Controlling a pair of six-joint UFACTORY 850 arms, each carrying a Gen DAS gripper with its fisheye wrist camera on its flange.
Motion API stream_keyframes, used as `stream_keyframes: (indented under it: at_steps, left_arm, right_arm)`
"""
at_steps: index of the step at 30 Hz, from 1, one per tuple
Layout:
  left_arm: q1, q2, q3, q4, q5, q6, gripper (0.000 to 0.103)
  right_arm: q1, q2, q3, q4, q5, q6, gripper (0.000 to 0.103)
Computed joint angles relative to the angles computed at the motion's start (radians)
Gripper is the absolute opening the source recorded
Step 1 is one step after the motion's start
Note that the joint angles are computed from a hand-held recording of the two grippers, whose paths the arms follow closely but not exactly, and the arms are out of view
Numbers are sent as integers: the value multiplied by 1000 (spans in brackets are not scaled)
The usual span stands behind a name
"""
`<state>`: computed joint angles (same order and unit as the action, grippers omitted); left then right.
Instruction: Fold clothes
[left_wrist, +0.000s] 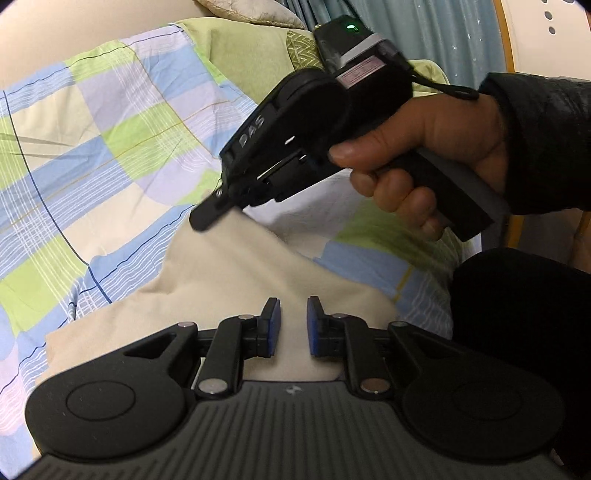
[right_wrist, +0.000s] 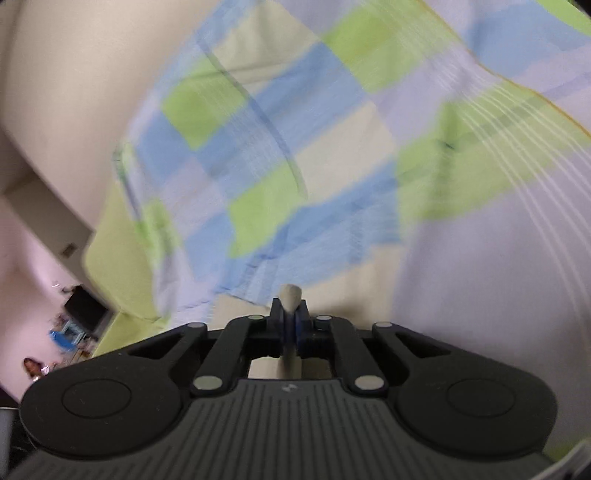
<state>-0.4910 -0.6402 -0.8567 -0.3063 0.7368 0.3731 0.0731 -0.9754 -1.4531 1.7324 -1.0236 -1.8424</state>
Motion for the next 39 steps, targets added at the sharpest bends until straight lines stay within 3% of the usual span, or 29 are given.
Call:
stream_keyframes:
  at_steps: [4, 9, 12, 14, 17, 19, 22, 25, 27, 31, 33, 36, 39]
  left_arm:
    - [-2, -6, -8, -9, 0, 19, 17]
    - [-7, -12, -8, -19, 11, 25, 17]
    - [-9, -2, 0, -23, 18, 2, 19]
    - [-9, 7, 16, -17, 29, -39, 20]
    - [-18, 10, 31, -30, 39, -40, 19]
    - [-27, 12, 39, -47, 43, -23, 19]
    - [-36, 21, 55, -63, 47, -17, 19]
    - [-49, 50, 94, -101, 79, -13, 25]
    - [-48, 63, 109, -129, 92, -14, 28]
    - [-25, 80, 130, -196, 99, -28, 29]
    - [-12, 95, 150, -200, 93, -45, 36]
    - [-2, 119, 187, -215, 80, -64, 39]
    - [5, 165, 247, -242, 92, -76, 38]
  right_arm:
    - [10, -21, -29, -4, 109, -24, 5]
    - [-11, -1, 8, 137, 143, -98, 11]
    - [-34, 42, 70, 226, 115, -172, 12]
    - [-57, 81, 135, 229, 46, -208, 16]
    - [-72, 127, 225, 132, -43, -247, 20]
    - [-70, 144, 258, 83, -56, -270, 21]
    - [-47, 180, 341, 8, 36, -389, 21]
    - [-56, 228, 418, 32, 89, -532, 21]
    - [-63, 259, 439, 19, 124, -530, 21]
    - [-64, 311, 486, 94, 108, -643, 24]
    - [-55, 308, 485, 79, 86, -645, 24]
    - [-28, 309, 491, 46, 181, -707, 24]
    - [-40, 321, 490, -16, 199, -645, 25]
